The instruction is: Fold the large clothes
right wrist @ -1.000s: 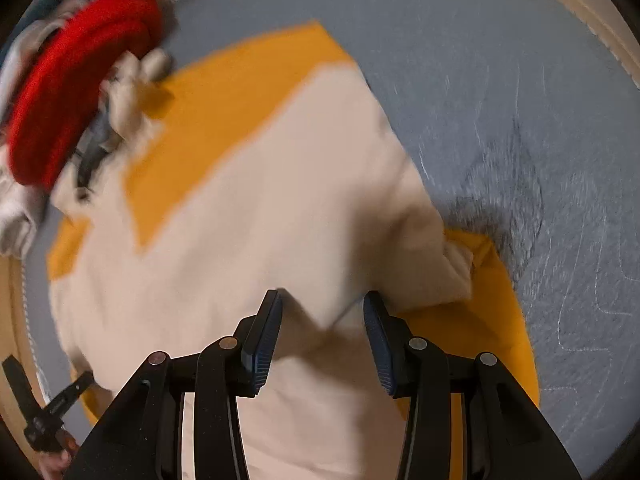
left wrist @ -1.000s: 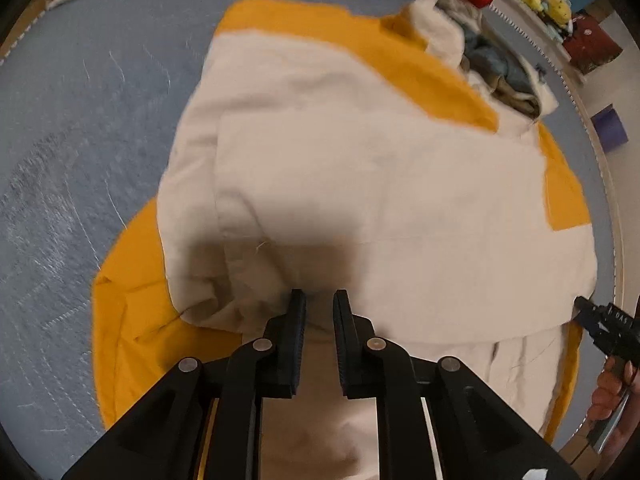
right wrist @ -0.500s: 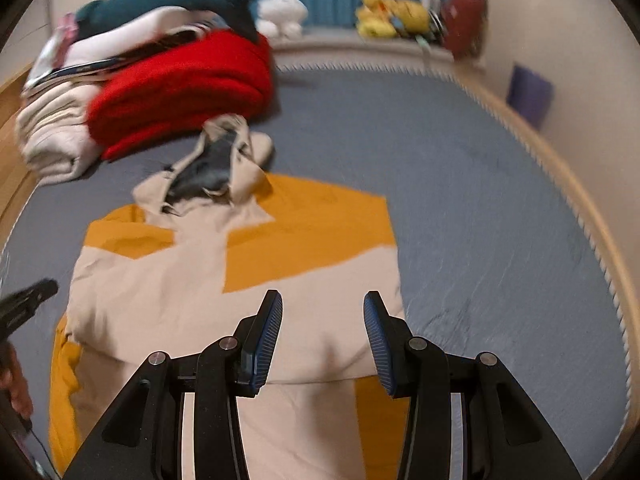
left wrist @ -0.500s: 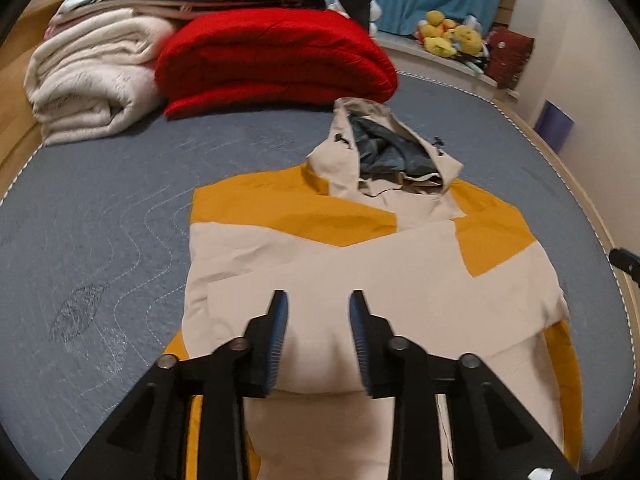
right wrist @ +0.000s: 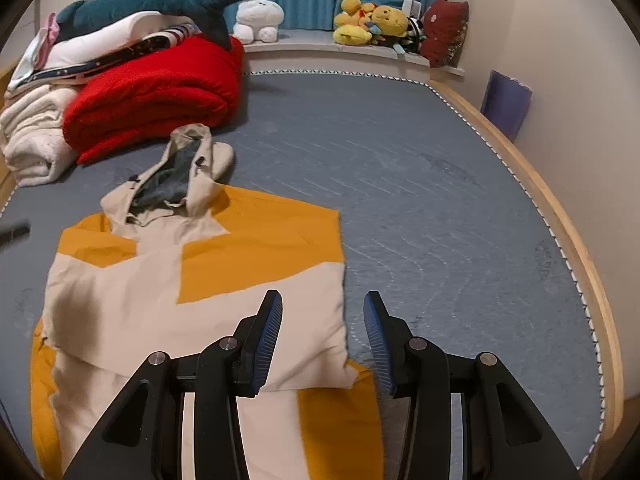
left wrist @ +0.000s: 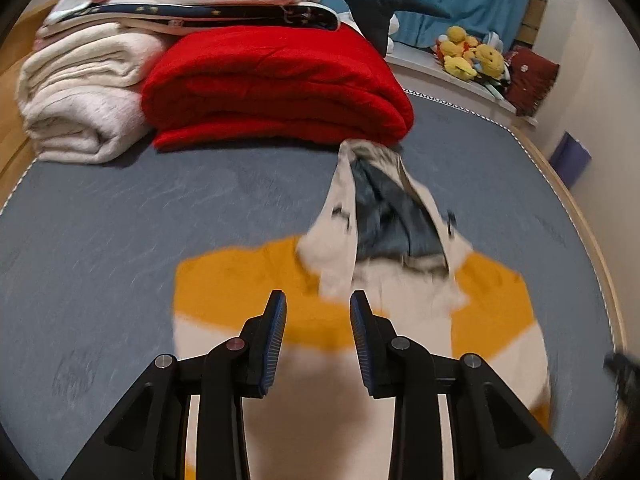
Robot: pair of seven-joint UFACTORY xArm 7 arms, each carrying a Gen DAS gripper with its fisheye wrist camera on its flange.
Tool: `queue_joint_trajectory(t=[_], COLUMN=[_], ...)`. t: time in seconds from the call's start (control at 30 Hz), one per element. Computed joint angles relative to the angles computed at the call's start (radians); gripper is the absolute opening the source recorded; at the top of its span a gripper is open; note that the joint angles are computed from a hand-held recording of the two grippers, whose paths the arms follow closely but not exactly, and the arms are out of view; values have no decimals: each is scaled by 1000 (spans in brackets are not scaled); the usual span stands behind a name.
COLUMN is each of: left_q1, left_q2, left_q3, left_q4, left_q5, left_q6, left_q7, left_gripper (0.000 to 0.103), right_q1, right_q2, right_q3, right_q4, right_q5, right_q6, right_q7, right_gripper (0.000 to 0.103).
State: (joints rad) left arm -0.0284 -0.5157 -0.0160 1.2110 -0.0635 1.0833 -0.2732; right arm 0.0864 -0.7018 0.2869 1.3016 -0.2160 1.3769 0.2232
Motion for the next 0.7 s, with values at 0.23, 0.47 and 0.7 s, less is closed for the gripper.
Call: queue_joint_trajectory(t=[0.23, 0.47, 0.7], left_q1=[-8, -10, -24], left_q2=[458, 827, 1112], left_q3=[-21, -9, -4], left_q4=[361, 725, 1050], left_q5=[36, -20, -10], left_q6=[-47, 30, 125], left_q7=[-15, -35, -98], left_gripper=[27, 27, 31], right_q1=[6, 9, 7], right_q2=[23, 33, 44], right_q3=[-18, -33, -35], right_q4=[-7, -47, -84], right_q5=[15, 12, -9], right_q6=[24, 22, 12], right_q7=[-5, -5, 4], right_gripper=[44, 28, 27])
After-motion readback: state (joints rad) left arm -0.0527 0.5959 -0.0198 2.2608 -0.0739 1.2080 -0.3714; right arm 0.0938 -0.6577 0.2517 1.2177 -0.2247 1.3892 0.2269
